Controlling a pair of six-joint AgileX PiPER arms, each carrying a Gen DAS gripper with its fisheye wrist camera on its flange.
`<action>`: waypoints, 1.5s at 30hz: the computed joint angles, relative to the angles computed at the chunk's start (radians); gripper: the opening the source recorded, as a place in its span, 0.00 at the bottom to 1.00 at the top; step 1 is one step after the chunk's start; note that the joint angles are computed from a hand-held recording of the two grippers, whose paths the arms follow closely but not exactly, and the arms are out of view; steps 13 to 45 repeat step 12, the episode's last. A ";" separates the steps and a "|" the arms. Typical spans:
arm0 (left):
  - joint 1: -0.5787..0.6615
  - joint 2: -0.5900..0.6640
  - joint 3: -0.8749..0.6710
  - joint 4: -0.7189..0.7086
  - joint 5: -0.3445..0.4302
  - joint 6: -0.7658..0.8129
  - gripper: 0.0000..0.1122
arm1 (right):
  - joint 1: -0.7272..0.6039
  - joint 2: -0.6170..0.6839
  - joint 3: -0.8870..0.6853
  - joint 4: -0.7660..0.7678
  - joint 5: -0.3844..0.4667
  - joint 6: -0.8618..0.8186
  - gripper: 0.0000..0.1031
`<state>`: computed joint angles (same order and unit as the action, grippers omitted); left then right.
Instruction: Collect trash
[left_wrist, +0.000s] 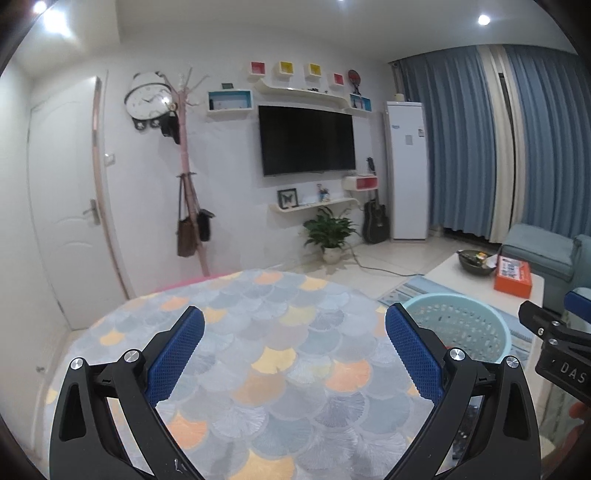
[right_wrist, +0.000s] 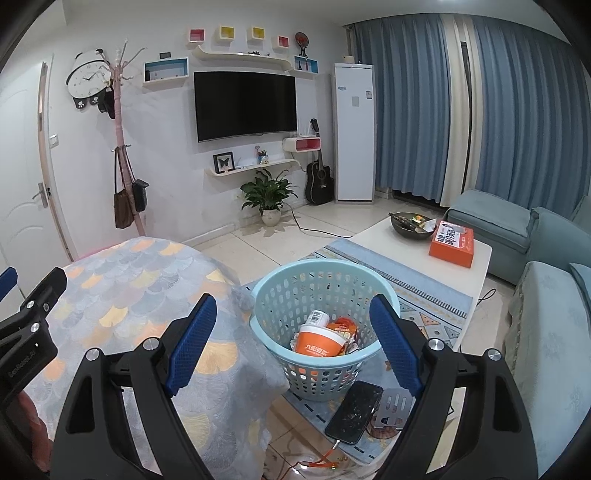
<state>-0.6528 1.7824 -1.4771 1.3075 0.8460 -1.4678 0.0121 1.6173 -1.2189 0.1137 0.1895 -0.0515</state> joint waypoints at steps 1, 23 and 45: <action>-0.008 0.002 -0.007 -0.003 0.017 0.006 0.85 | 0.001 -0.003 0.000 -0.011 0.001 0.010 0.78; -0.004 -0.074 0.059 -0.054 0.017 0.021 0.85 | 0.025 -0.005 -0.023 0.034 0.037 -0.037 0.78; -0.004 -0.074 0.059 -0.054 0.017 0.021 0.85 | 0.025 -0.005 -0.023 0.034 0.037 -0.037 0.78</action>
